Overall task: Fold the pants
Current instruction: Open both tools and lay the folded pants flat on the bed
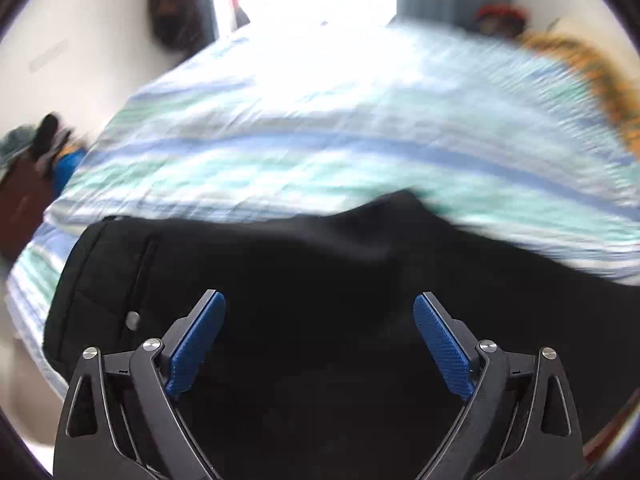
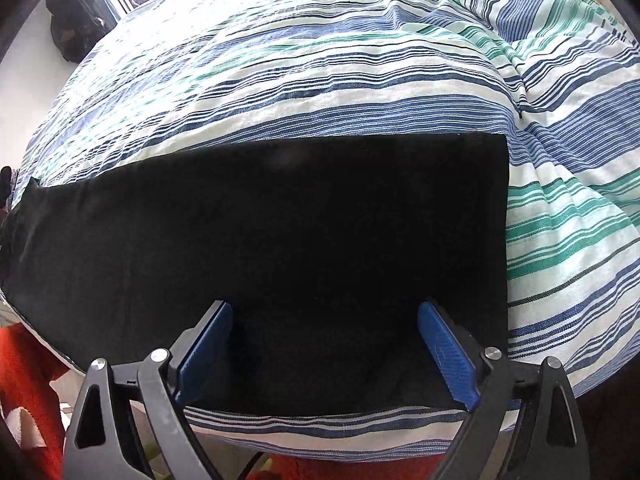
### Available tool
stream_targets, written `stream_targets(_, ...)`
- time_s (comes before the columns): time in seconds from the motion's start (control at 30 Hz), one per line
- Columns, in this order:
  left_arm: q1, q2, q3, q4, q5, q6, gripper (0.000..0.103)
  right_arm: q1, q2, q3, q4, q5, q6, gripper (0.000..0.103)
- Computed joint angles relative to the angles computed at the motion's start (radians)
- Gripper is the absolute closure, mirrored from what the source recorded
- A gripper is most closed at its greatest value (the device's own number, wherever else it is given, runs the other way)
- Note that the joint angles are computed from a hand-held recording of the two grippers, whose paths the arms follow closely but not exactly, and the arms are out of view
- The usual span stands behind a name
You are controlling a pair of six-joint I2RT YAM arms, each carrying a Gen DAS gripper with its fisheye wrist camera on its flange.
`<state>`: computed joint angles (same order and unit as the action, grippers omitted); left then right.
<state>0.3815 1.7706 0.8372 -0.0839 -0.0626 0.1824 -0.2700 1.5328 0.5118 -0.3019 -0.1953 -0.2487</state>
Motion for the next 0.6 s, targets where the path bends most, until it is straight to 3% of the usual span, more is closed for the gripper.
stream_targets(0.03, 0.006, 0.093, 0.061, -0.019, -0.059, -0.042, 0.005, -0.001, 0.003, 0.0, 0.003, -0.002, 0.001, 0.009)
stream_targets(0.07, 0.062, 0.135, 0.072, 0.01, 0.028, -0.095, 0.004, -0.009, 0.001, 0.0, 0.001, -0.009, -0.003, 0.009)
stream_targets(0.13, 0.081, 0.109, 0.032, 0.065, 0.065, -0.125, 0.005, -0.002, -0.006, -0.011, 0.012, -0.011, 0.004, 0.009)
stream_targets(0.23, 0.029, 0.052, -0.002, 0.047, -0.014, -0.096, 0.005, 0.0, -0.016, -0.021, 0.018, -0.005, -0.003, 0.009)
stream_targets(0.4, 0.136, -0.132, -0.073, 0.0, 0.209, 0.007, 0.005, -0.01, -0.024, -0.021, 0.008, -0.011, -0.021, 0.009)
stream_targets(0.43, 0.132, -0.125, -0.063, -0.009, 0.244, 0.017, 0.005, -0.008, -0.028, -0.022, 0.006, -0.006, -0.021, 0.009)
stream_targets(0.6, 0.011, 0.049, 0.164, -0.277, 0.441, 0.119, 0.005, 0.017, -0.01, -0.014, 0.018, 0.003, 0.005, 0.008)
